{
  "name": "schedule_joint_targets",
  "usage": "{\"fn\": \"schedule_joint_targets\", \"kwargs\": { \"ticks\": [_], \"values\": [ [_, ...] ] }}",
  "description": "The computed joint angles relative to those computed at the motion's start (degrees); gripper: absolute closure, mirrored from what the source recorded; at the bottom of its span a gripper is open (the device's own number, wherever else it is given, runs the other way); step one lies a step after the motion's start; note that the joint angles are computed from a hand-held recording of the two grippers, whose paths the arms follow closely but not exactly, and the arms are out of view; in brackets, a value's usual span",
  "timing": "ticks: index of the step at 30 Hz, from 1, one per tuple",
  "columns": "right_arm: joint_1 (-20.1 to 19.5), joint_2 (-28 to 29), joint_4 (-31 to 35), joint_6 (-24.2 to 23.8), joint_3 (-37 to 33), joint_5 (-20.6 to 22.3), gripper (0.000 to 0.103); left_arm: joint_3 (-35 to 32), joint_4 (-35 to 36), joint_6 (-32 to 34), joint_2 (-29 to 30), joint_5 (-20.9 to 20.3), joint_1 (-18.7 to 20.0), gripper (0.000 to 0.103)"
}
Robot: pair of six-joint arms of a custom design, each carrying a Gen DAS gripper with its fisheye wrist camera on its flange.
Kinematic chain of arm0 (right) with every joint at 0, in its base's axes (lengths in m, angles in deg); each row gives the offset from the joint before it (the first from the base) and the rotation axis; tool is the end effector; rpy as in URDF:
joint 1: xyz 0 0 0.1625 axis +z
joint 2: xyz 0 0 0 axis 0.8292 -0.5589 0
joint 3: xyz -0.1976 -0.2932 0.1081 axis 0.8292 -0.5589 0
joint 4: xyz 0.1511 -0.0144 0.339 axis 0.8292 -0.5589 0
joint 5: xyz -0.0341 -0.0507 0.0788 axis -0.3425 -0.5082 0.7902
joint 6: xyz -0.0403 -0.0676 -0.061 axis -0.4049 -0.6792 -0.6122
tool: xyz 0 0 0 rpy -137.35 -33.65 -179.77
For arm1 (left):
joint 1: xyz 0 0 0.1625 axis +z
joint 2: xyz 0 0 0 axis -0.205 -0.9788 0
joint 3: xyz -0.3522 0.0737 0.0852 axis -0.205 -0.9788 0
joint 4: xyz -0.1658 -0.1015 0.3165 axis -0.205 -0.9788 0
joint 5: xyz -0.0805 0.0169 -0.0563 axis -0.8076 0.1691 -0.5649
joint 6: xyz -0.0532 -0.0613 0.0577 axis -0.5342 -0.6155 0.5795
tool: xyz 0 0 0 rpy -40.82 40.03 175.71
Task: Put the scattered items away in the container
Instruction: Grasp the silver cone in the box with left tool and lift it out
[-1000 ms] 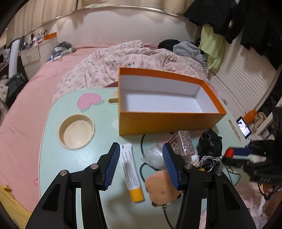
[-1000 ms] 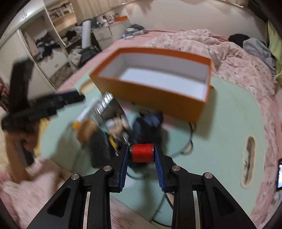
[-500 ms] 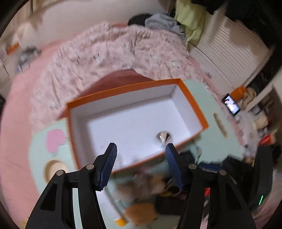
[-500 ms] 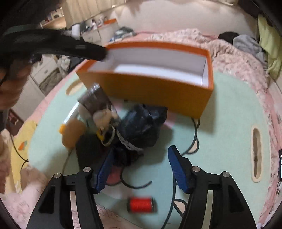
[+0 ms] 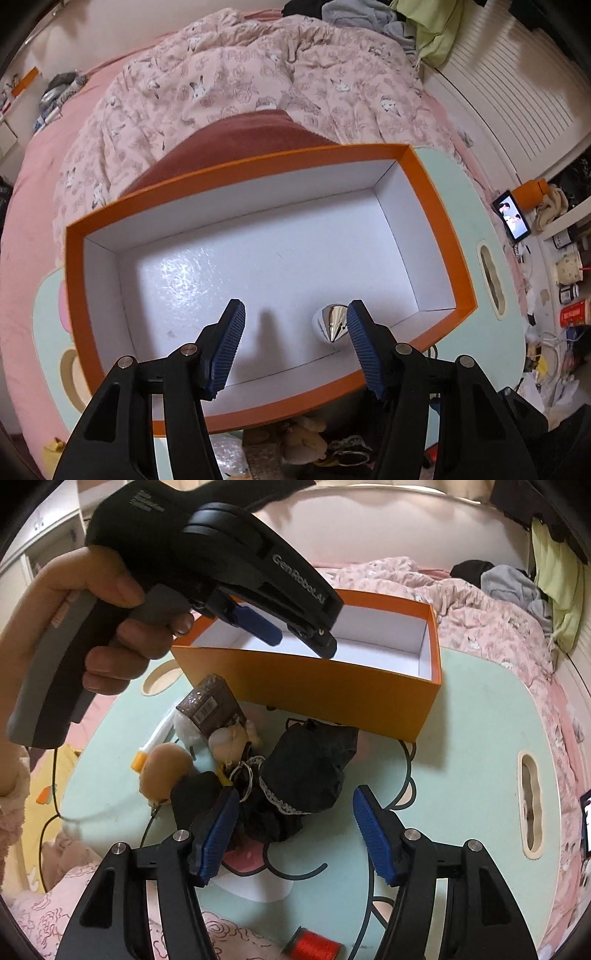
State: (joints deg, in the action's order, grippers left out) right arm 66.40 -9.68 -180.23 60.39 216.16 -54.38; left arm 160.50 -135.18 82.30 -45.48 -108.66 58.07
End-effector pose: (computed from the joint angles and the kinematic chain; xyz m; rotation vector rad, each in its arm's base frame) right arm 0.2399 -0.2749 -0.0189 0.1154 -2.3238 0.9325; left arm -0.2133 -0.4785 0.1054 1.0616 2.4081 0.0822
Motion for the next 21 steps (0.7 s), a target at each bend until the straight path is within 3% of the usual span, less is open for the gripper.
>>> {"fn": "schedule_joint_targets", "kwargs": {
  "ticks": [10, 21],
  "values": [
    [-0.4, -0.4, -0.2, 0.1, 0.5, 0.9, 0.039, -3.0, 4.4, -2.7, 2.2, -0.4, 0.9, 0.045],
    [-1.2, -0.2, -1.0, 0.1, 0.8, 2.1, 0.039, -11.6, 16.5, -4.3, 7.5, -6.7, 3.1, 0.045]
  ]
}}
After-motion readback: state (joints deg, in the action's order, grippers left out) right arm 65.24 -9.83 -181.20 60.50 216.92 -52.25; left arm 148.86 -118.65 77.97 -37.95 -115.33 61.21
